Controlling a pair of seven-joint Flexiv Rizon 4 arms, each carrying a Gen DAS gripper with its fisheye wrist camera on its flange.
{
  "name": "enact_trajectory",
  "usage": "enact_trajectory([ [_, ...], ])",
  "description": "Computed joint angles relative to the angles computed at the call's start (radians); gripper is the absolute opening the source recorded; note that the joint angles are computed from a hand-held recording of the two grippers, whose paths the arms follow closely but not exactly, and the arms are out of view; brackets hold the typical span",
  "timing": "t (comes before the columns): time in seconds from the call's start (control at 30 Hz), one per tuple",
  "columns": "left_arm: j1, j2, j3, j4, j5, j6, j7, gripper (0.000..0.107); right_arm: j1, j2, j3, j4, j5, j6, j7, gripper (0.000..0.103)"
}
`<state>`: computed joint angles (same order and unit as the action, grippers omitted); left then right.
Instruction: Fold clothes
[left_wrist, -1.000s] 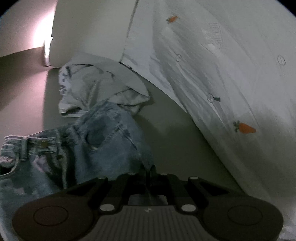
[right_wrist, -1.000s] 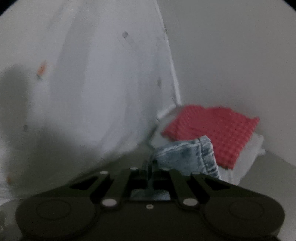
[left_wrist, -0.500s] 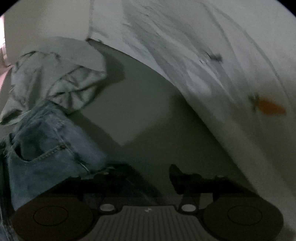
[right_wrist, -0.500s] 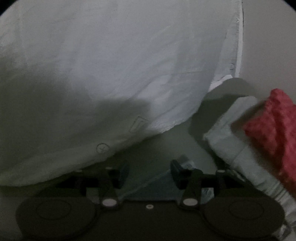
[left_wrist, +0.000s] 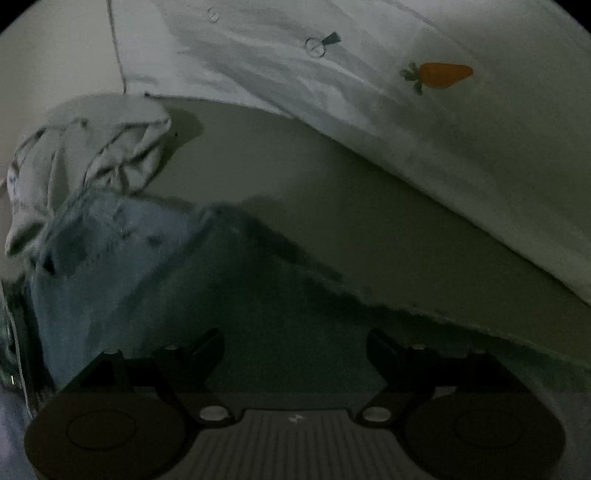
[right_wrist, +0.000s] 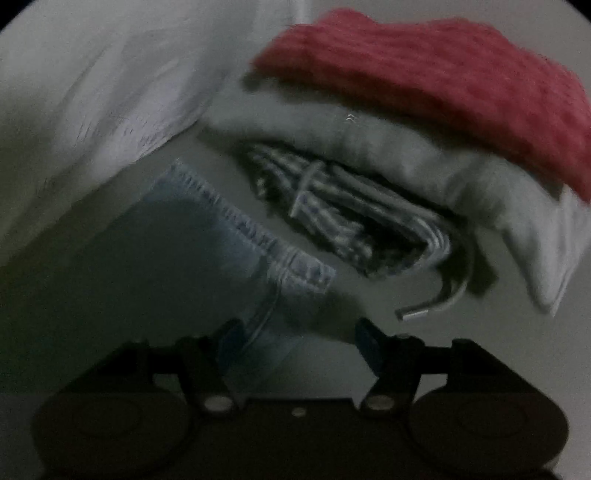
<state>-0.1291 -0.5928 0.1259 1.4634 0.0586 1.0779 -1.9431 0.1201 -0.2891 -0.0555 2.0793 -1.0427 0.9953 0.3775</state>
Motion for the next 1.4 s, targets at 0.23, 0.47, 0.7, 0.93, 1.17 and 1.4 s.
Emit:
enact_trajectory([
  [0.23, -0.009, 0.073, -0.012, 0.1, -0.001, 0.053, 0.0, 0.085, 0.006, 0.041, -0.006, 0.01, -0.179, -0.061, -0.002, 0.002],
  [0.47, 0.0, 0.179, 0.024, 0.236, 0.022, 0.087, -0.054, 0.085, 0.029, 0.038, 0.063, 0.0, -0.028, -0.274, -0.208, 0.004],
  [0.7, 0.051, 0.314, 0.055, 0.404, 0.083, 0.1, -0.1, 0.085, 0.046, 0.148, 0.102, 0.081, -0.119, -0.245, -0.166, 0.051],
  [0.93, 0.194, 0.393, 0.03, 0.516, 0.048, 0.229, 0.046, 0.083, 0.083, 0.18, 0.167, 0.132, -0.157, -0.079, -0.124, 0.073],
  [1.17, 0.5, 0.304, -0.262, 0.531, -0.453, 0.373, 0.751, 0.065, 0.234, 0.091, 0.212, 0.047, -0.129, -0.074, -0.089, 0.082],
  [1.4, 0.642, 0.1, -0.421, 0.29, -0.684, 0.212, 1.163, 0.046, 0.448, -0.025, 0.226, -0.148, -0.034, -0.313, -0.184, 0.082],
])
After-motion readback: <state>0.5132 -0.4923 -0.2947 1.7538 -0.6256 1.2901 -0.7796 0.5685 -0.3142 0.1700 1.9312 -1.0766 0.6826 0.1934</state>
